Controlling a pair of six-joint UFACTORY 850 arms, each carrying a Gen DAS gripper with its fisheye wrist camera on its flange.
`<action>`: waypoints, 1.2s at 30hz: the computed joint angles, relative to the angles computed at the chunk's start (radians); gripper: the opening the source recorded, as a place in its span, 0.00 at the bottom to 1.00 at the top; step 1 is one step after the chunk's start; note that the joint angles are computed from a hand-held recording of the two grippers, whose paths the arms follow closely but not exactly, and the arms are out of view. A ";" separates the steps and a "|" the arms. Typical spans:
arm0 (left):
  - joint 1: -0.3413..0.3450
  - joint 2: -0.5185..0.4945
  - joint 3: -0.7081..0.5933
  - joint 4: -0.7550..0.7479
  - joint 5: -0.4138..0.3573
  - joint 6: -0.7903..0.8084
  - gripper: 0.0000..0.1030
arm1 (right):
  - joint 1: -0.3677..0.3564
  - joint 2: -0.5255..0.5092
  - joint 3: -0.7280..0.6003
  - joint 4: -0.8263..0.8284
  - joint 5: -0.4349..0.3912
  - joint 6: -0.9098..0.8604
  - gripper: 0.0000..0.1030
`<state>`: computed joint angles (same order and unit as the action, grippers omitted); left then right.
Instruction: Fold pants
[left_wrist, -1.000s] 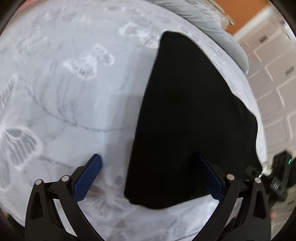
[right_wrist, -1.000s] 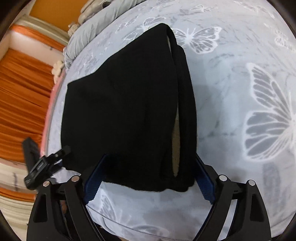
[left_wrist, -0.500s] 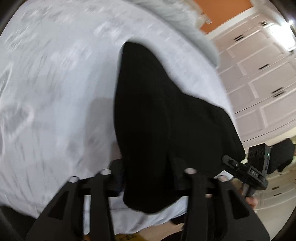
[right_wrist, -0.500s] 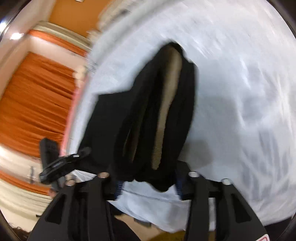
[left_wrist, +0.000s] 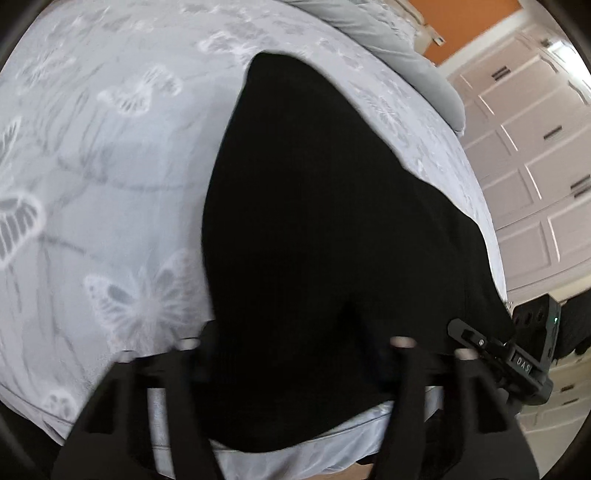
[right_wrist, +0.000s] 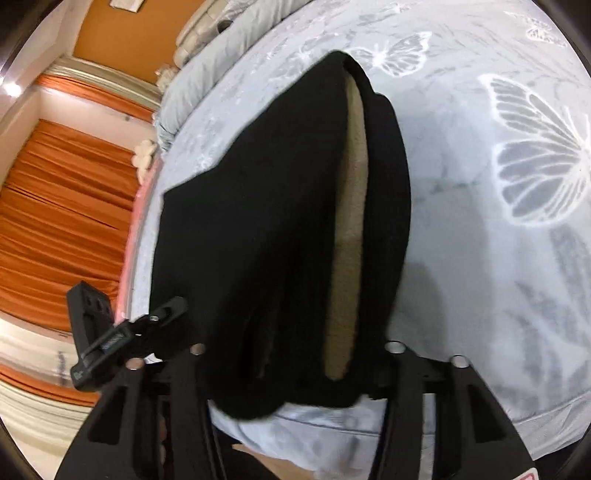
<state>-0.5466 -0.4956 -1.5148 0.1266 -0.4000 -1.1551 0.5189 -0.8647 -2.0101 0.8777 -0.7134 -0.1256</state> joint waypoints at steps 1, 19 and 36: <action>-0.005 0.002 -0.012 0.037 -0.022 -0.018 0.37 | 0.010 0.015 0.006 -0.022 0.022 -0.006 0.37; -0.063 -0.045 -0.135 0.247 -0.269 -0.052 0.33 | 0.000 0.099 0.168 0.066 0.068 -0.085 0.39; -0.075 0.034 -0.124 0.277 -0.232 -0.067 0.28 | 0.010 0.239 0.280 0.192 0.130 -0.241 0.34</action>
